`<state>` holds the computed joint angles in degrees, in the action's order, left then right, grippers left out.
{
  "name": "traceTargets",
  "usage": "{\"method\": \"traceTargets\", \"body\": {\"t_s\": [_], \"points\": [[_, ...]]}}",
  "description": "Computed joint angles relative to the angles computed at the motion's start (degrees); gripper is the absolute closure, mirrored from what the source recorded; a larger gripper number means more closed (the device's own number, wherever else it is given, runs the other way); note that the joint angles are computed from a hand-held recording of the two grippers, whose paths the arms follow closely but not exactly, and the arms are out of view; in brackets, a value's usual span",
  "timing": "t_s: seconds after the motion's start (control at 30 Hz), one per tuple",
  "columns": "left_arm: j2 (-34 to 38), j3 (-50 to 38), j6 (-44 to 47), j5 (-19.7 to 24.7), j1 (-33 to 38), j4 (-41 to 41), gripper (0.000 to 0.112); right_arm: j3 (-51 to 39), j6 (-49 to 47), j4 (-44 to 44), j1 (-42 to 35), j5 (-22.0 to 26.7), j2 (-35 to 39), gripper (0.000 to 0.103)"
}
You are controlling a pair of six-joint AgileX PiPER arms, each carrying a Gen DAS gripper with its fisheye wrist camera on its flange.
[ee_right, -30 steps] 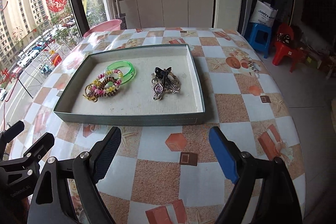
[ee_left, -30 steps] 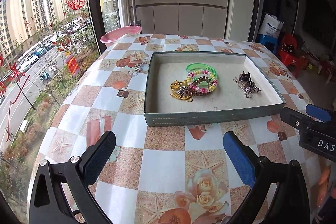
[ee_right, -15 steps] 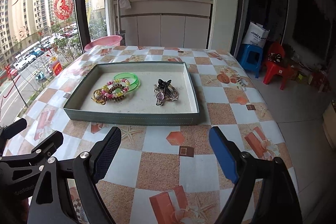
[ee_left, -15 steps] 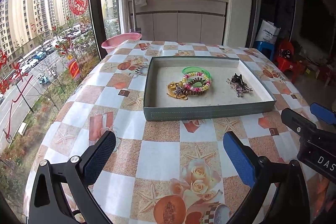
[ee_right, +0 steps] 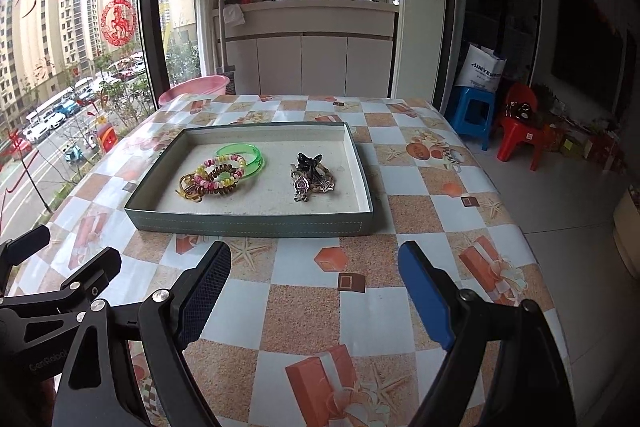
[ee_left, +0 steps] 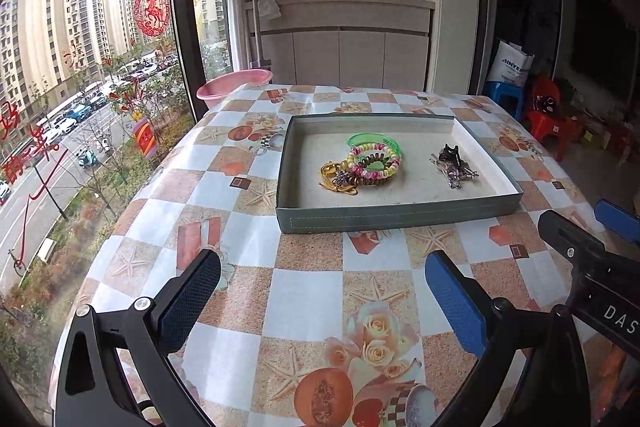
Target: Organize jewelry
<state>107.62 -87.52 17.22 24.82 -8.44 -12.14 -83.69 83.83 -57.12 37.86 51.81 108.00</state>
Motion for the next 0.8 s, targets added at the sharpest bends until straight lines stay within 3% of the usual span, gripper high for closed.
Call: {"method": "traceTargets", "body": {"t_s": [0.8], "points": [[0.42,-0.53,-0.78,0.76,0.07,0.27,0.009,-0.36,-0.26,-0.1,0.5,0.54,-0.12,0.016]]}}
